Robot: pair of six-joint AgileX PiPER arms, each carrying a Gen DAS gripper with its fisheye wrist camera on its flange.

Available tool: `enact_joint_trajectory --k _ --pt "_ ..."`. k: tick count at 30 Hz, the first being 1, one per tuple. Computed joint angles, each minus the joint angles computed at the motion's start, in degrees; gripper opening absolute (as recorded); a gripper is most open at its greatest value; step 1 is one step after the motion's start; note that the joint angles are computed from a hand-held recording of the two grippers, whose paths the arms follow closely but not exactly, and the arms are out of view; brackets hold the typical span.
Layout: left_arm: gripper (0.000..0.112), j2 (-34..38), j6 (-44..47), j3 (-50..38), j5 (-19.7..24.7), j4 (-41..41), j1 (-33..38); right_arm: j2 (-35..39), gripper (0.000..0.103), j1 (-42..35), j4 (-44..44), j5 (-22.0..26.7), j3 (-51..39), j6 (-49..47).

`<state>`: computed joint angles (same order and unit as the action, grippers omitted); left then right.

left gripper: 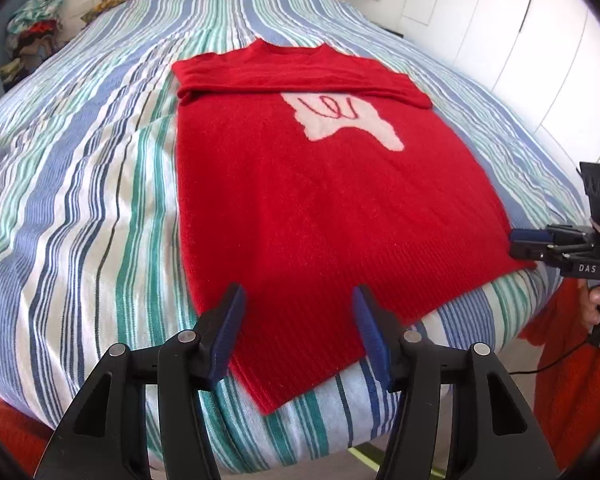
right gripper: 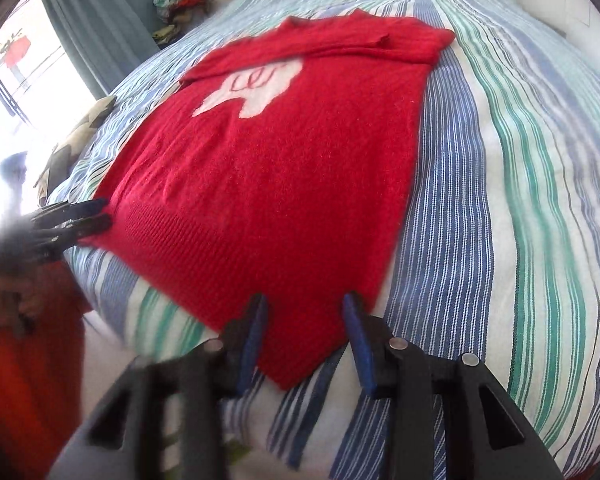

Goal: Fold small clothes

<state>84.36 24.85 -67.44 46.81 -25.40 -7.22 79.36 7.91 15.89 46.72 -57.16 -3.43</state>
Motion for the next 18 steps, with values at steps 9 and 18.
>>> enact_joint_trajectory --k 9,18 --pt "0.076 7.3 -10.9 -10.6 -7.4 3.0 7.9 -9.8 0.059 -3.7 -17.2 -8.4 1.6 17.4" --pt "0.078 19.0 -20.0 -17.9 -10.9 13.6 10.1 -8.0 0.059 -14.5 -26.7 -7.6 0.4 28.1"
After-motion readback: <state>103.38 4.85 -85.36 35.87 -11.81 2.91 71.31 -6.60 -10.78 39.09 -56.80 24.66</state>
